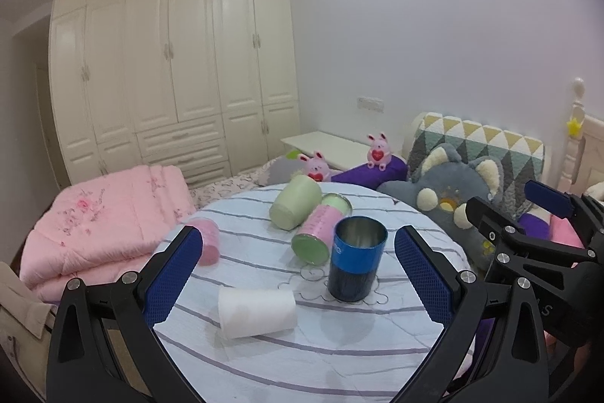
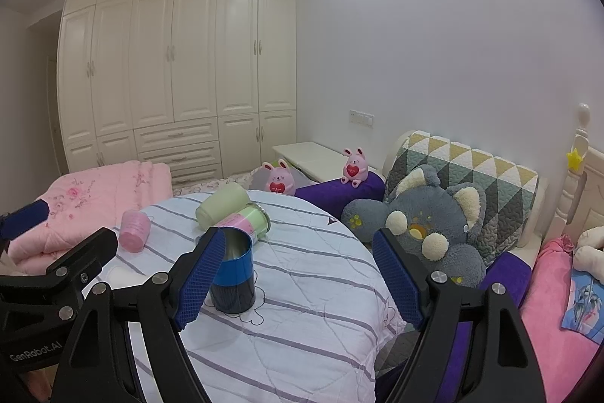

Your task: Flip cup upright

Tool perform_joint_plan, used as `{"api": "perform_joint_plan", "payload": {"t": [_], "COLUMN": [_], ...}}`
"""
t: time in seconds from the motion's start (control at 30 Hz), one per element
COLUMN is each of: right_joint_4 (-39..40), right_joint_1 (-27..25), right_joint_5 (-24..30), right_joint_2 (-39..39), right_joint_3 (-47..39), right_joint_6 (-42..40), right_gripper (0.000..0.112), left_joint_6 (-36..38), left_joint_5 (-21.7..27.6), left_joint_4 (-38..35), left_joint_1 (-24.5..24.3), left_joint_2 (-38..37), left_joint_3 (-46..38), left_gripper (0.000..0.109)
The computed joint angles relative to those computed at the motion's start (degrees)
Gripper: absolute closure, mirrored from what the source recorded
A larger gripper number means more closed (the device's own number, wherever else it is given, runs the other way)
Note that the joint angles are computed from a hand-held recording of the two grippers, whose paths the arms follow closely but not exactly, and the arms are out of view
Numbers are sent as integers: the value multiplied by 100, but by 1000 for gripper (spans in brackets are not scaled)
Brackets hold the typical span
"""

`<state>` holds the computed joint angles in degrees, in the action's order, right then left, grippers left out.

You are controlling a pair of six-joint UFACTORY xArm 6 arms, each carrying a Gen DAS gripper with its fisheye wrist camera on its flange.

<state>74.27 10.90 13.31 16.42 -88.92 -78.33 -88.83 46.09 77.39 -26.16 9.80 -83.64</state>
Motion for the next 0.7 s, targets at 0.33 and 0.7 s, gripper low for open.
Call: {"api": "perform_joint_plan", "payload": {"t": [0.33,0.7], "right_joint_4": [-108,-879], "right_joint_1": [-12,-31], "right_joint_5": [39,212], "right_joint_2": [47,362], "right_joint_3": [-57,-338], "right_joint_6": [121,866], "right_gripper": [31,31], "left_joint_6": [40,480], "left_joint_5": [-43,-307], "left_joint_4": [-65,-559], "left_joint_1": [37,239], "left_joint_2": [31,199], "left_joint_3": [-44,-176], "left_gripper": [6,6]}}
